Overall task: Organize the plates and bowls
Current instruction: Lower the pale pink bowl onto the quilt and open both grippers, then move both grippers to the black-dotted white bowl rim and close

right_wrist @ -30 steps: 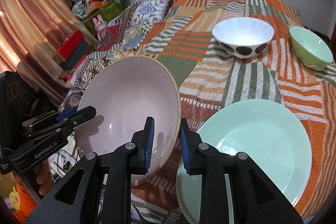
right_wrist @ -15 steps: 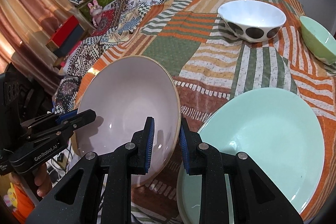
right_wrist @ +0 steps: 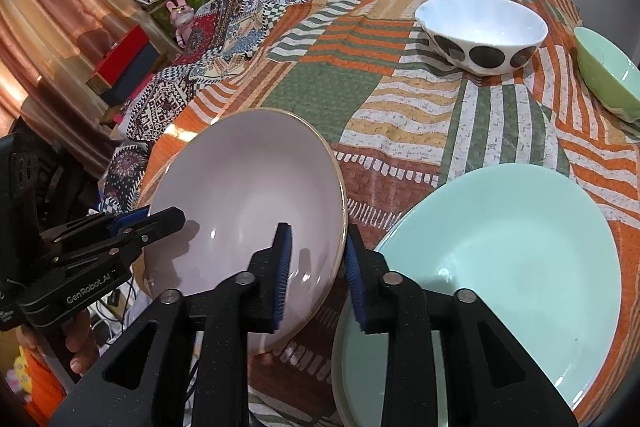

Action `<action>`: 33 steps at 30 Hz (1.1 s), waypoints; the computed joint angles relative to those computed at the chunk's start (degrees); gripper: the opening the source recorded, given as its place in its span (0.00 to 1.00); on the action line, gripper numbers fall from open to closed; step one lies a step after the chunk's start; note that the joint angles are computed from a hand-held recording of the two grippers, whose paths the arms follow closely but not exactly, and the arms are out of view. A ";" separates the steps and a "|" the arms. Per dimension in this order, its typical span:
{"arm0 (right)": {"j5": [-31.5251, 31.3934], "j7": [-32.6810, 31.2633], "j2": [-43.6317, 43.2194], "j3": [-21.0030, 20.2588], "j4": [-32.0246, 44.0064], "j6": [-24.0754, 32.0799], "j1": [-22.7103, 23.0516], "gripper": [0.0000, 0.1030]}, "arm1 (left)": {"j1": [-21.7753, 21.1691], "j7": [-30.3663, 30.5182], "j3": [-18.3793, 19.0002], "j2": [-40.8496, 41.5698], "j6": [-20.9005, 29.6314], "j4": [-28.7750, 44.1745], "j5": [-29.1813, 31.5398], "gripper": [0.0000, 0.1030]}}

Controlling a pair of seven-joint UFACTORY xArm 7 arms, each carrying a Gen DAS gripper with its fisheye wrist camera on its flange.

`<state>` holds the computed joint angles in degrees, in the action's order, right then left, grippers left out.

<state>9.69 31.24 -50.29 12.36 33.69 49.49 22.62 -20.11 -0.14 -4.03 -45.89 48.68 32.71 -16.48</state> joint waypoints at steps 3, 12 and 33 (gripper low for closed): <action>-0.24 -0.13 -2.09 -0.12 -0.50 -0.44 0.05 0.32 | 0.64 -0.07 -0.69 -1.15 0.02 0.53 1.47 0.19; -3.15 0.24 -9.61 -0.28 -0.41 1.94 -2.98 0.38 | 0.59 -0.32 -2.48 -2.40 -2.13 5.97 4.49 0.22; -9.92 -3.00 -16.83 -5.03 4.28 -0.51 -17.33 0.49 | -3.51 -2.65 -5.93 17.94 -13.80 26.13 3.99 0.54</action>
